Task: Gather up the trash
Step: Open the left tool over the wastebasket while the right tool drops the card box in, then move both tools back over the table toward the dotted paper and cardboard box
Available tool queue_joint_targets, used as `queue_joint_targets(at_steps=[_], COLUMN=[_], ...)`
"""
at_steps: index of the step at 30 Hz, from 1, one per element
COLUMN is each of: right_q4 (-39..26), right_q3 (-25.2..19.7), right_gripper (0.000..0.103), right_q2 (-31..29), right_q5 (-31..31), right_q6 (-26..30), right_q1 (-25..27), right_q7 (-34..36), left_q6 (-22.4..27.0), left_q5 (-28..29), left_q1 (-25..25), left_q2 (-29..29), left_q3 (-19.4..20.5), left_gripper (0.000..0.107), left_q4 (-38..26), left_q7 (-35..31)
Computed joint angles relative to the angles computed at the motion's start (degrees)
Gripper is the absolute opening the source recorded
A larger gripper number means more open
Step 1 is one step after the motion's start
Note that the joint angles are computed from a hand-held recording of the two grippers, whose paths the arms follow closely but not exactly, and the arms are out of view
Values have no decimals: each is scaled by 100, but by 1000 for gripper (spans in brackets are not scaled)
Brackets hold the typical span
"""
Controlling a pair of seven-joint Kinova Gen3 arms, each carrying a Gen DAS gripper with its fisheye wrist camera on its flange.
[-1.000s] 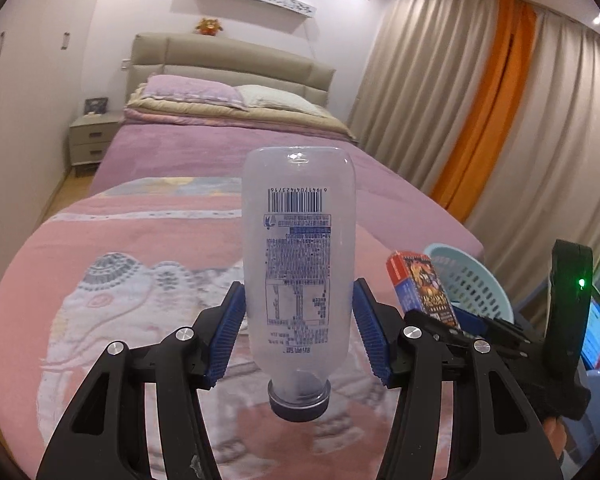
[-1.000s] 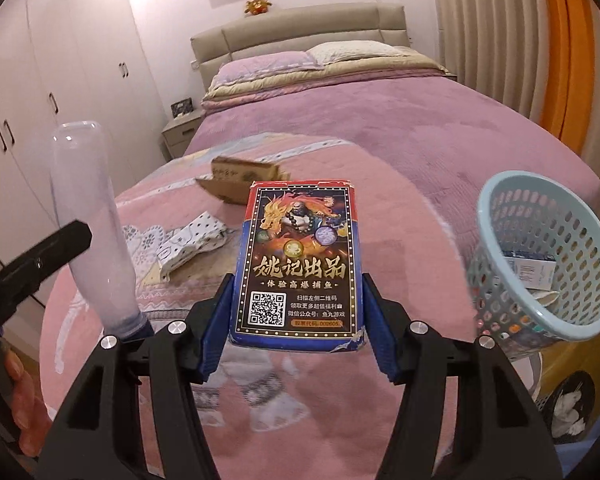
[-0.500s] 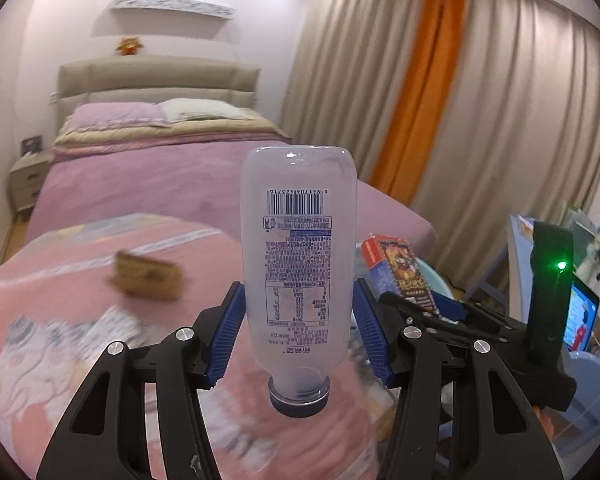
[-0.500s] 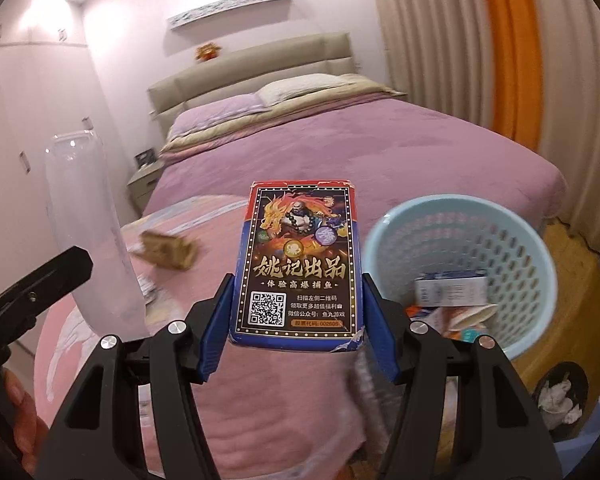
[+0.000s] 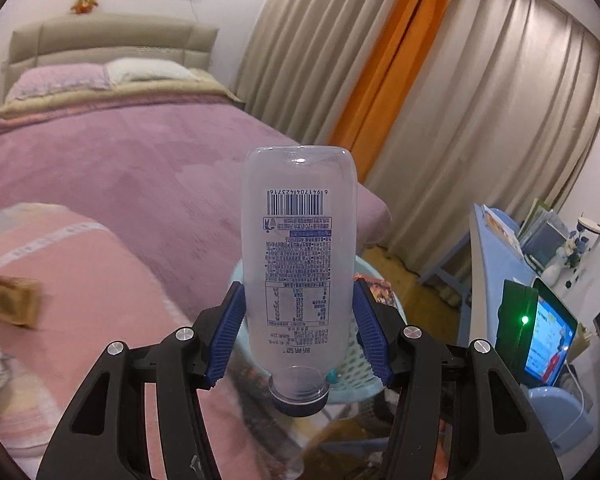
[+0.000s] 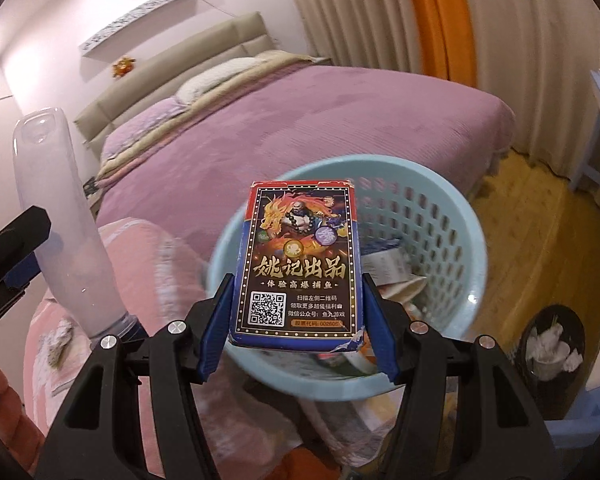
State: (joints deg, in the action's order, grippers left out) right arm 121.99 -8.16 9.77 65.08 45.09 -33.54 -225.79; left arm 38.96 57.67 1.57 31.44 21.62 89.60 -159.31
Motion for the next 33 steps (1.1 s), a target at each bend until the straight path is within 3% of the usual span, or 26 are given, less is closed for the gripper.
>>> queue_joint_targets(at_steps=[6, 9, 10, 13, 18, 25, 33], right_q4=[149, 136, 158, 266, 323, 218, -176], right_q3=[147, 180, 195, 236, 202, 73, -64], right_gripper=[58, 60, 64, 69, 69, 69, 69], right_q2=[92, 190, 191, 166, 95, 109, 144], right_q5=[-211, -286, -295, -277, -348, -214, -45], right_q6=[-452, -395, -378, -528, -559, -297, -87], right_q1=[281, 249, 230, 233, 223, -18, -295], right_q7=[380, 531, 536, 396, 513, 469, 764], left_q6=[-138, -176, -191, -310, -310, -679, -412], left_q5=[-408, -637, -727, -775, -905, -464, 769], left_q1=[393, 532, 579, 535, 409, -141, -957], left_q2=[354, 486, 515, 648, 674, 286, -336], left_q3=[20, 66, 62, 206, 315, 689, 701], left_gripper=[53, 53, 54, 73, 73, 73, 73], left_q4=[-377, -512, -539, -580, -491, 242, 1004], left_q7=[444, 649, 742, 820, 912, 102, -1269])
